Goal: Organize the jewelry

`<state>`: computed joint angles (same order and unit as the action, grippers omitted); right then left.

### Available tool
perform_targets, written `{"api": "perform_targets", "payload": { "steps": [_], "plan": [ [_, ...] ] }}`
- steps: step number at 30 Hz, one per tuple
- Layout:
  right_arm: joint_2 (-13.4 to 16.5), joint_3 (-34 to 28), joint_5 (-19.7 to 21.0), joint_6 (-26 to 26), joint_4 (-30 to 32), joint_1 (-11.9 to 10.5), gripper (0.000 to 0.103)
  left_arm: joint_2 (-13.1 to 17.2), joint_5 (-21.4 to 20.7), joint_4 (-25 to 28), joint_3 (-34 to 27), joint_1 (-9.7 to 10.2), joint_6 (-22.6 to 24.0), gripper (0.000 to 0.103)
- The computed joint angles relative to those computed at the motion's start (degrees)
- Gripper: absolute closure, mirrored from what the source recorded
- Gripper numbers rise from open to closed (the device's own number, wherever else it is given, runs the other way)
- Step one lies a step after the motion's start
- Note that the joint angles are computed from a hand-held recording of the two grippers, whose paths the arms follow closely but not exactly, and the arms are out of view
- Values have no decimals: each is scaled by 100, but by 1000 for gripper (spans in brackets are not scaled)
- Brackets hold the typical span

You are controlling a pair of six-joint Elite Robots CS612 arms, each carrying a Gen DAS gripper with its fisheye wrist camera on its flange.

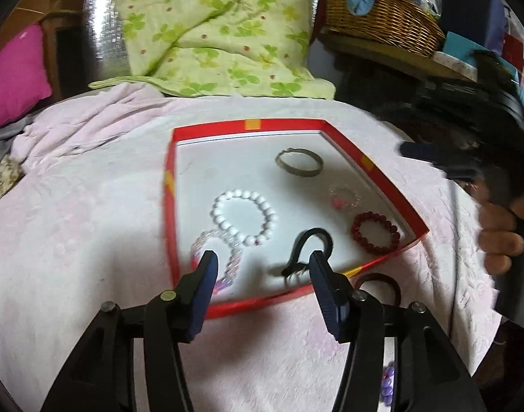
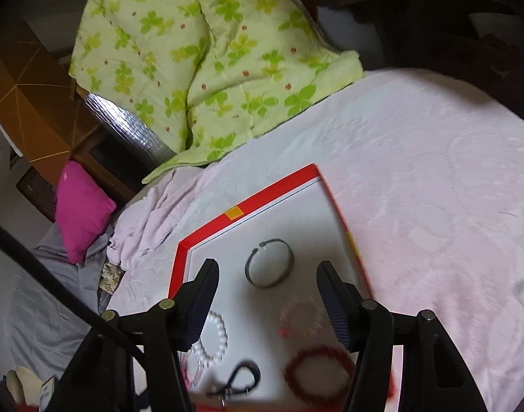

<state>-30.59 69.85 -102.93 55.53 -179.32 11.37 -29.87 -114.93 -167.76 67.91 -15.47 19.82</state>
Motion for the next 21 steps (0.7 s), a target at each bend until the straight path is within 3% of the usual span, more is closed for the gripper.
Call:
{"api": "perform_targets", "payload": {
  "steps": [4, 8, 13, 16, 21],
  "plan": [
    [-270, 515, -324, -33, -294, 134, 41, -69, 70, -124, 174, 22, 24, 39],
    [-466, 997, -373, 118, -689, 259, 43, -181, 106, -267, 417, 77, 86, 38],
    [-615, 1480, -260, 265, -1086, 404, 60, -348, -54, -349, 793, 188, 18, 37],
    [-652, 1669, -105, 459, -1172, 458, 60, -482, -100, -462, 1109, 225, 236, 37],
    [-682, 1843, 69, 620, -1229, 526, 60, -639, -545, -407, 1439, 260, 659, 37]
  ]
}}
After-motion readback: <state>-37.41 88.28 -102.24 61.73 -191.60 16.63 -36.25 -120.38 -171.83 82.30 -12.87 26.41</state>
